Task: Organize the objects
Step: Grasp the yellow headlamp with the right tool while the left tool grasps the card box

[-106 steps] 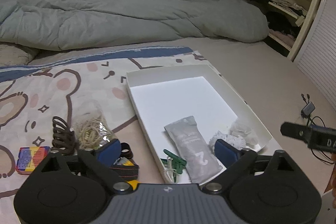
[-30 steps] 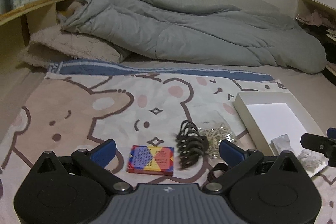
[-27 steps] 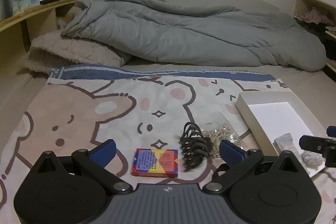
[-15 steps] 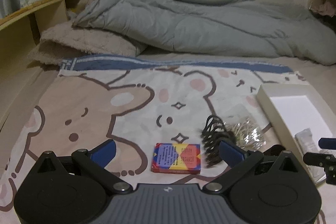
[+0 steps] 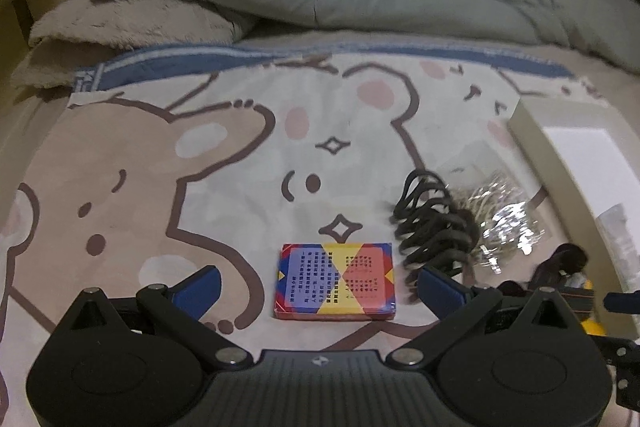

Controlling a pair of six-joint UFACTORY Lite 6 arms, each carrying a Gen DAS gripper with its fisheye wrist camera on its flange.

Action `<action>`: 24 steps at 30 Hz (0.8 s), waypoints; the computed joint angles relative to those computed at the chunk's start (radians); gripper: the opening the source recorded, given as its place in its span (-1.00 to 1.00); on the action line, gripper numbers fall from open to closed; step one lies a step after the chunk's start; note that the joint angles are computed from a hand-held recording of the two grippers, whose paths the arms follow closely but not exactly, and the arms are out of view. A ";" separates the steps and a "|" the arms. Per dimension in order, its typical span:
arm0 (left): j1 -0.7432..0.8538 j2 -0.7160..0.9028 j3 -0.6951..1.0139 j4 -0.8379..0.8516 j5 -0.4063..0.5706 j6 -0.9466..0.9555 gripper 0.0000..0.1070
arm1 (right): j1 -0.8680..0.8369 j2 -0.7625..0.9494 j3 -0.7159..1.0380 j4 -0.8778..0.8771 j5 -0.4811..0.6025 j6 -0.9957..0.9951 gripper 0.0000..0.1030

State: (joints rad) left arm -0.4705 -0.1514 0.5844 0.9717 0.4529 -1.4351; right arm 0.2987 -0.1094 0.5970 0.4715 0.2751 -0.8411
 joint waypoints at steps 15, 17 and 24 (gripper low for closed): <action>0.061 0.372 0.197 0.077 -0.081 -0.012 0.89 | 0.055 0.223 0.120 -0.172 -0.004 0.132 -0.19; 0.063 0.405 0.219 0.084 -0.077 -0.020 0.84 | 0.068 0.238 0.122 -0.212 -0.017 0.162 -0.18; 0.088 0.475 0.249 0.040 -0.115 0.022 0.70 | 0.084 0.294 0.132 -0.272 -0.055 0.227 -0.15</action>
State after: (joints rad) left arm -0.3821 0.3239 0.8337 1.0115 0.3377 -1.4134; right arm 0.3830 0.1849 0.7293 0.1999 0.2205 -0.6145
